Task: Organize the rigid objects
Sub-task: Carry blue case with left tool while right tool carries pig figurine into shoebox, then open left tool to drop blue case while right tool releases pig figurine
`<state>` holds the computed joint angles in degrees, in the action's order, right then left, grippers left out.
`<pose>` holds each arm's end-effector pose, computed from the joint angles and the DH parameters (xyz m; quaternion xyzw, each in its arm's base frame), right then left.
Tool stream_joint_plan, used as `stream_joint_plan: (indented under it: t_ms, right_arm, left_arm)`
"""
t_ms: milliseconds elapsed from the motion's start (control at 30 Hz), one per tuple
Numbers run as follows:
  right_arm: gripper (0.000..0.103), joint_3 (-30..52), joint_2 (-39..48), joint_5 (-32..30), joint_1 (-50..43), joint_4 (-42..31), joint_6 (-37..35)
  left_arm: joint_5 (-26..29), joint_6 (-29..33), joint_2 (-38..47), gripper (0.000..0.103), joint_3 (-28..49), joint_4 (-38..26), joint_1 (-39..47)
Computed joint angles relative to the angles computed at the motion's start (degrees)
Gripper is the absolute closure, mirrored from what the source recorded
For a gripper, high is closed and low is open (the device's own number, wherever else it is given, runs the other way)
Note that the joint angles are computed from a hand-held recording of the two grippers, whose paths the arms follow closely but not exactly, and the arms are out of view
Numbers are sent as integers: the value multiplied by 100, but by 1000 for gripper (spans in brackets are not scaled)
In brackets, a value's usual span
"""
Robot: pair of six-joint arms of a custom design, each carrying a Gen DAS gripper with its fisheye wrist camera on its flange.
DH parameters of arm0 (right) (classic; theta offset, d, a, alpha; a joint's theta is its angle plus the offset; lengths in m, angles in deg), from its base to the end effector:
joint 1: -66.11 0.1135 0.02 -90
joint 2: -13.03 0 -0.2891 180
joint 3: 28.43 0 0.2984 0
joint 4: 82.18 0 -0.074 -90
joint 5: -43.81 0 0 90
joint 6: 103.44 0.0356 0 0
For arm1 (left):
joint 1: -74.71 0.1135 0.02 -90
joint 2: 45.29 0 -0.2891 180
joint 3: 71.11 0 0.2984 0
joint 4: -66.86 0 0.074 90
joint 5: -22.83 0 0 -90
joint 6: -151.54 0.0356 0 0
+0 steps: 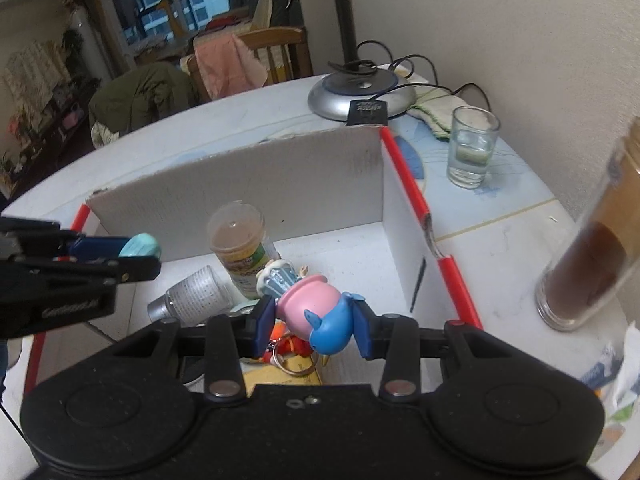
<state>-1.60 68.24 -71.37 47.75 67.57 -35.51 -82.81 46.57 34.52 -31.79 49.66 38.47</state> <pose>0.1688 -0.0401 0.1184 -0.0893 0.9372 0.1058 0.3201 0.2103 -0.1422 0.1128 0.1384 0.9422 -0.0013 0.3051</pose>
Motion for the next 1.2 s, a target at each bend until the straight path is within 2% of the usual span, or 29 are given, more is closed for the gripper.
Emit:
stream_joint_plan:
  t_ms: [133, 433, 633, 933, 1100, 1200]
  right_arm:
    - [63, 85, 491, 230, 265, 414, 70]
    - [63, 209, 1040, 535, 607, 663, 55]
    - [63, 211, 1053, 661, 749, 626, 34]
    - [62, 319, 1164, 781, 837, 438, -37]
    - [51, 248, 867, 773, 783, 265, -80]
    - [50, 246, 658, 668, 668, 78, -145]
  left_arm:
    - [72, 122, 481, 73, 248, 28, 107]
    - [299, 113, 1173, 73, 707, -226, 328]
    - [492, 115, 1438, 73, 962, -556, 416]
    - [489, 160, 1688, 73, 1254, -985, 367]
    - [481, 114, 1531, 73, 1161, -941, 372]
    - [515, 73, 1309, 73, 1003, -866, 355]
